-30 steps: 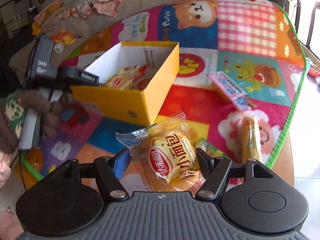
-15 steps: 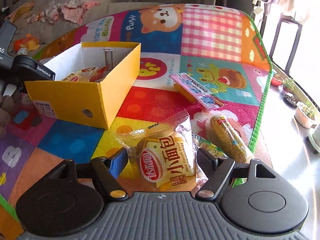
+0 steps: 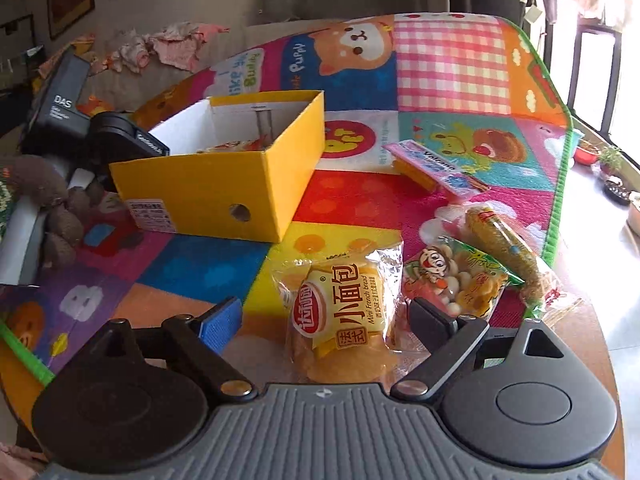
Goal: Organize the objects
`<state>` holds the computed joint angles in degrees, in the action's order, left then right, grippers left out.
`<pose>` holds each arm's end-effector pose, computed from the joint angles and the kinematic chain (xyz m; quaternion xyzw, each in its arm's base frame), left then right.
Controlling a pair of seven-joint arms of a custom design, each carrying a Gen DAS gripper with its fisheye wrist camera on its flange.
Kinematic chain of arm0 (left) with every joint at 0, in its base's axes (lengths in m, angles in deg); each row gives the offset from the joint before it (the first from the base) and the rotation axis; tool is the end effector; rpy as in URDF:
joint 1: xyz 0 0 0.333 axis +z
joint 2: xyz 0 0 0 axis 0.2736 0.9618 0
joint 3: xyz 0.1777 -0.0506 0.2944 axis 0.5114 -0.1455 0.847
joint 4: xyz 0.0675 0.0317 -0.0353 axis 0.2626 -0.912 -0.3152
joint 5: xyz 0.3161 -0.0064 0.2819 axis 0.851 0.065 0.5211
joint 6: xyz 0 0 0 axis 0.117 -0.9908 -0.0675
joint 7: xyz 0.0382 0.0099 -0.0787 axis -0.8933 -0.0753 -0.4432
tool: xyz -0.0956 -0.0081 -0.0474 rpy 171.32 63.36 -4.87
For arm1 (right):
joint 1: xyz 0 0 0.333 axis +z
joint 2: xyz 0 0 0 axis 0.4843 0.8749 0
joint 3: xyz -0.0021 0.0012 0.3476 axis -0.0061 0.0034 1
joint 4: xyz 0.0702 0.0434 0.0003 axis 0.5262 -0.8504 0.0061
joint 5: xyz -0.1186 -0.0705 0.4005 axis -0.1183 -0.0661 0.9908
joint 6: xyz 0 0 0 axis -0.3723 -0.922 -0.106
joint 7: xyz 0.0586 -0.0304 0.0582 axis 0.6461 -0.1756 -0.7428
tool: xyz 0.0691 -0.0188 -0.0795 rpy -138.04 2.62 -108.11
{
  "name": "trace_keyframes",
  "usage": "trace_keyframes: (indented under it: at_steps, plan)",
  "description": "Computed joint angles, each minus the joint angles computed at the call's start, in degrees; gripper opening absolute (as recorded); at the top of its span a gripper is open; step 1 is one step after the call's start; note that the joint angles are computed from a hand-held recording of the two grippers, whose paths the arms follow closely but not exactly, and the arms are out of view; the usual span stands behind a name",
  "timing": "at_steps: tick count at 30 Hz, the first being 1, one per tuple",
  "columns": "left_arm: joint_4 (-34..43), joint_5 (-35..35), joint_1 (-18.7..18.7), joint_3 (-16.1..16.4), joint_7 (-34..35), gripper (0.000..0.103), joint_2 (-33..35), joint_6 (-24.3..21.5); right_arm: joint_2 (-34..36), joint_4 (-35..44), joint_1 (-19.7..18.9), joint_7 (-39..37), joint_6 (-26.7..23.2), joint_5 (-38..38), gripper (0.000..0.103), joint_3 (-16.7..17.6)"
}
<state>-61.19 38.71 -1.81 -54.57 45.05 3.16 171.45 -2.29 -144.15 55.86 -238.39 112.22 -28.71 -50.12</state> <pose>0.6527 -0.4353 0.3825 -0.5902 0.7225 -0.3495 0.0869 0.4029 0.3347 0.3619 -0.5865 0.6889 -0.3010 0.3013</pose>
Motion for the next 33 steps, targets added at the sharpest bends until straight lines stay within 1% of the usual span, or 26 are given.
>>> trace_keyframes:
  at_steps: [3, 6, 7, 8, 9, 11, 13, 15, 16, 19, 20, 23, 25, 26, 28, 29, 30, 31, 33]
  plan:
    - [-0.10, -0.04, 0.07, -0.06, 0.10, 0.017, 0.00, 0.18, -0.37, -0.11, 0.48, 1.20, -1.87, -1.30, 0.091, 0.51]
    - [-0.11, -0.07, 0.12, -0.09, 0.17, 0.017, 0.00, 0.18, -2.64, -1.48, 0.61, 2.93, -4.04, -3.15, 0.091, 0.82]
    - [-0.11, -0.08, 0.11, -0.08, 0.18, 0.017, 0.00, 0.18, -3.82, -2.17, 0.56, 3.24, -5.19, -3.66, 0.092, 1.01]
    - [-0.17, -0.08, 0.10, -0.03, 0.08, 0.017, -0.01, 0.34, -5.01, -2.86, 0.49, 3.33, -6.58, -3.79, 0.095, 1.25]
    - [-0.20, -0.08, 0.07, -0.01, 0.00, 0.017, 0.00, 0.44, -6.30, -3.59, 0.38, 3.17, -8.57, -3.50, 0.098, 1.57]
    - [-0.29, -0.07, 0.08, 0.00, -0.10, 0.017, -0.05, 0.54, -8.13, -4.60, -0.12, 2.04, -11.88, -2.16, 0.098, 1.89]
    - [-0.28, -0.07, 0.12, -0.04, -0.11, 0.017, -0.04, 0.51, -9.29, -5.39, -1.02, 0.92, -13.11, -0.50, 0.098, 1.55]
    - [-0.32, -0.04, 0.14, -0.07, -0.10, 0.017, -0.05, 0.55, -9.81, -5.94, -2.27, -0.03, -11.33, 1.48, 0.098, 0.44]
    - [-0.31, -0.05, 0.18, -0.11, -0.07, 0.017, -0.03, 0.61, -9.93, -6.28, -3.05, -0.02, -9.44, 2.29, 0.098, -0.31]
    - [-0.15, -0.02, 0.16, -0.18, 0.06, 0.017, 0.04, 0.48, -9.36, -6.94, -5.25, 2.77, -4.15, 2.04, 0.098, -1.40]
    - [-0.01, -0.06, 0.19, -0.26, 0.18, 0.017, 0.10, 0.31, -8.68, -6.89, -5.71, 3.60, -3.87, 1.91, 0.098, -1.23]
    - [0.30, -0.19, 0.14, -0.31, 0.45, 0.017, 0.18, -0.19, -6.96, -6.34, -6.07, 3.33, -6.35, 2.66, 0.098, -0.54]
    - [0.22, -0.29, 0.12, -0.25, 0.38, 0.017, 0.16, 0.00, -6.88, -6.68, -6.50, 4.31, -5.34, 2.44, 0.098, -1.12]
    - [0.27, -0.35, 0.11, -0.25, 0.34, 0.017, 0.18, 0.00, -6.87, -6.86, -6.85, 5.03, -3.91, 2.47, 0.098, -1.62]
    - [0.30, -0.42, 0.10, -0.25, 0.27, 0.017, 0.19, 0.00, -7.38, -7.65, -7.76, 8.46, 1.40, 0.87, 0.098, -2.66]
    - [0.19, -0.43, 0.15, -0.28, 0.33, 0.017, 0.14, 0.01, -7.88, -8.05, -7.98, 10.90, 3.40, -1.38, 0.098, -2.51]
    - [0.22, -0.44, 0.18, -0.32, 0.43, 0.017, 0.13, -0.13, -8.18, -8.09, -7.97, 11.59, 4.11, -2.78, 0.098, -2.15]
    - [0.28, -0.47, 0.21, -0.36, 0.54, 0.017, 0.15, -0.26, -8.47, -8.04, -7.68, 11.42, 3.73, -3.23, 0.098, -1.55]
    - [0.23, -0.52, 0.23, -0.36, 0.63, 0.017, 0.14, -0.21, -8.62, -7.42, -6.42, 8.16, -0.13, -1.70, 0.098, 0.27]
